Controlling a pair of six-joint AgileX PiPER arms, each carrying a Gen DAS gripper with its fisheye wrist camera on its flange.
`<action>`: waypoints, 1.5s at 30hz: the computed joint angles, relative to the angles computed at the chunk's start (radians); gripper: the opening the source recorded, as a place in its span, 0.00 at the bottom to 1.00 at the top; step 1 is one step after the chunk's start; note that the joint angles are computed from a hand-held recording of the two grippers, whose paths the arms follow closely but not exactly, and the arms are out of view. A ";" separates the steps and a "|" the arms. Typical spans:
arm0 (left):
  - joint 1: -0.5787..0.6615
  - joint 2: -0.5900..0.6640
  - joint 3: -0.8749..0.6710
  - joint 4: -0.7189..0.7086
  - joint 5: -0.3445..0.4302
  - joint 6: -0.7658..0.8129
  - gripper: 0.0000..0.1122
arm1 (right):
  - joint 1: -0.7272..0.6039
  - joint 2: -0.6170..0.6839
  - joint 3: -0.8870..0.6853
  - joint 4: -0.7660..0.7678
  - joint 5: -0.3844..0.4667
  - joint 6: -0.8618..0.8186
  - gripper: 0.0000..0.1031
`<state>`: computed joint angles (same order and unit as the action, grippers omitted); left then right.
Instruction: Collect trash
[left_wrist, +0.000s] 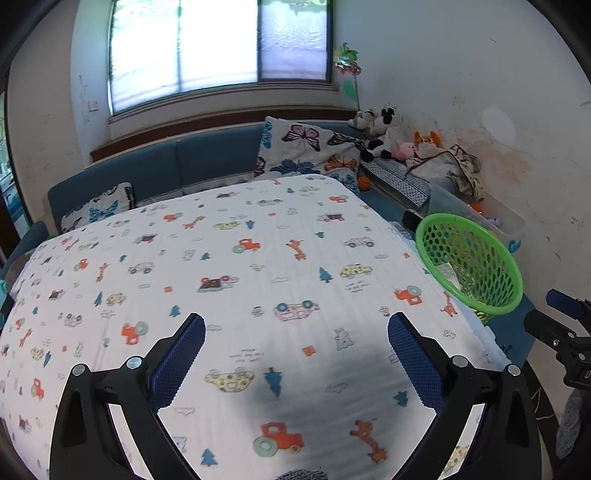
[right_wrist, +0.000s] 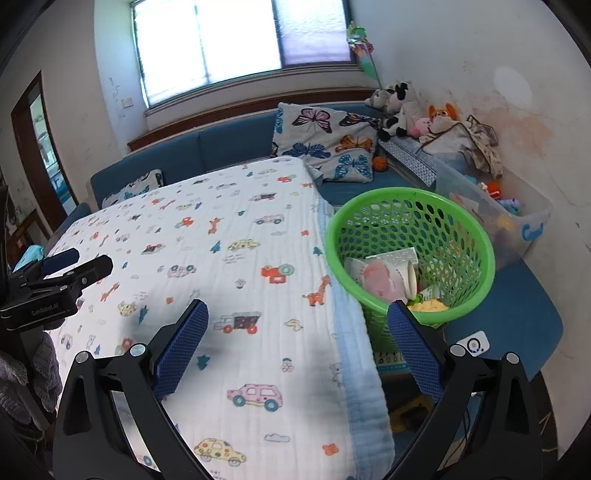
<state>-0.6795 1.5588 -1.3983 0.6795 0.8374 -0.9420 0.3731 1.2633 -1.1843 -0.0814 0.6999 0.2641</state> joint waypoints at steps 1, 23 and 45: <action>-0.002 -0.012 0.012 0.006 0.001 -0.012 0.86 | 0.008 -0.002 0.001 -0.008 0.000 0.007 0.94; -0.097 -0.128 0.127 0.159 0.087 -0.175 0.86 | 0.136 -0.032 0.029 -0.169 0.005 0.162 0.95; -0.152 -0.170 0.155 0.219 0.124 -0.217 0.86 | 0.167 -0.040 0.020 -0.200 0.010 0.207 0.95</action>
